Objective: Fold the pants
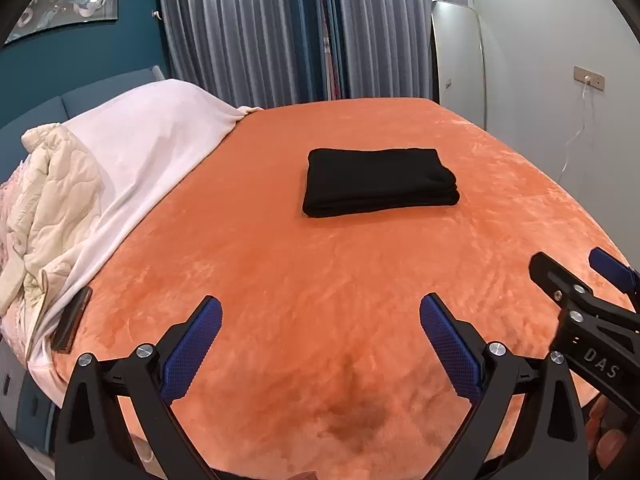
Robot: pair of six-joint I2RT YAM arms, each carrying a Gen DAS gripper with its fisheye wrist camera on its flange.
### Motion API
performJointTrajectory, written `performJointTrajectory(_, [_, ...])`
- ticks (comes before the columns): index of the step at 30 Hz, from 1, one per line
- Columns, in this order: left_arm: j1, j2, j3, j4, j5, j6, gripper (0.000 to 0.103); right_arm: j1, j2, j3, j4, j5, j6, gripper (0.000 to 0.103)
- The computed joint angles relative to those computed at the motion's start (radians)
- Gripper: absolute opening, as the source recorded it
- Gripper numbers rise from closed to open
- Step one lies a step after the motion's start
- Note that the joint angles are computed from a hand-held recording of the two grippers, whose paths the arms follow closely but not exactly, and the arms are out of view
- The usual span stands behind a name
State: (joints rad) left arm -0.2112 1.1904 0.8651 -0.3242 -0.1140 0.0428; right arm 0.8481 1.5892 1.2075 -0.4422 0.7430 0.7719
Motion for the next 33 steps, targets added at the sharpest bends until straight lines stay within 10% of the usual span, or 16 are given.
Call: performJointTrajectory(33, [-0.066, -0.09, -0.023, -0.022, -0.116, -0.042, 0.098, 0.052, -0.054, -0.001, -0.074, 0.081, 0.055, 0.089])
